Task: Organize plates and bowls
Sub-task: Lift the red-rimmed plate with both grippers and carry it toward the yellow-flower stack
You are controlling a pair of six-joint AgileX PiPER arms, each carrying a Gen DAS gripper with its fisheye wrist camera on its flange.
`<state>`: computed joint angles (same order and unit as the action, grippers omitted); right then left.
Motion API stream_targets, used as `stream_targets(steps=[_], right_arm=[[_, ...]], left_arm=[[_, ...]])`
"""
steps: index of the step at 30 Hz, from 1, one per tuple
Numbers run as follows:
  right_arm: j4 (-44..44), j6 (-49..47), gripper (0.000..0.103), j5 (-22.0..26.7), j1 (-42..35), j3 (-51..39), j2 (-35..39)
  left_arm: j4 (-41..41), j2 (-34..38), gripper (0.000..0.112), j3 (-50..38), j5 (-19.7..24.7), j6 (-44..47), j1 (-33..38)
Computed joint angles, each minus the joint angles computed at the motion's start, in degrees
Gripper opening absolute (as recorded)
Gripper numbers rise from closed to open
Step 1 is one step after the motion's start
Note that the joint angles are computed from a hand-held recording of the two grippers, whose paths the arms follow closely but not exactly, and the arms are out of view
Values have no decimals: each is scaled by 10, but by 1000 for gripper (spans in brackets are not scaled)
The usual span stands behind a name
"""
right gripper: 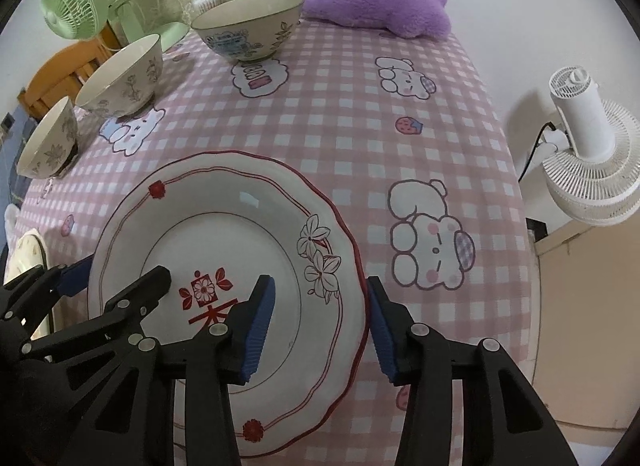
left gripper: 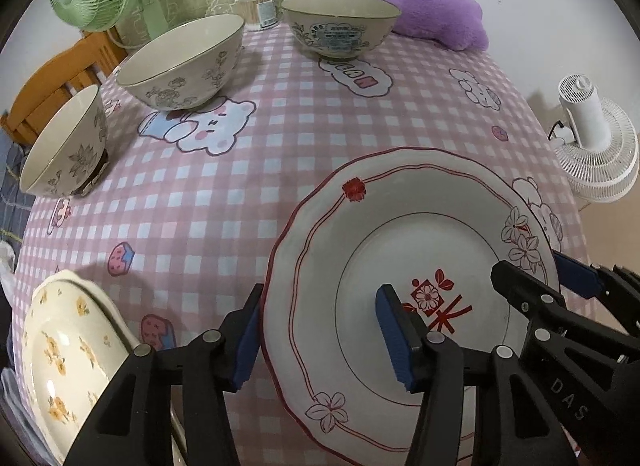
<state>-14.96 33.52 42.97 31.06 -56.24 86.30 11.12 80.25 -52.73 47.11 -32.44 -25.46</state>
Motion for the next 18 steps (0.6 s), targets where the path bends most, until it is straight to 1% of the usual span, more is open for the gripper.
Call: stream_targets(steps=[3,8,12,15,18], right_arm=[[-10,10,49,10,10,-1,-8],[-18,32,49,35,24,-3,-31],[-38,71,49,61,53,-10,-50],[-66,126,49,89,91,-19,-64],[-90,191,49,125,136,-33,-72]], left_arm=[[10,-13,55,-2,14,-9,-7],[13,-39,55,-14,49,-4,-17],[11,-67,55,-21,71,5,-13],[-3,-93,55,-24,83,40,2],[-31,-126,55,-20,98,101,35]])
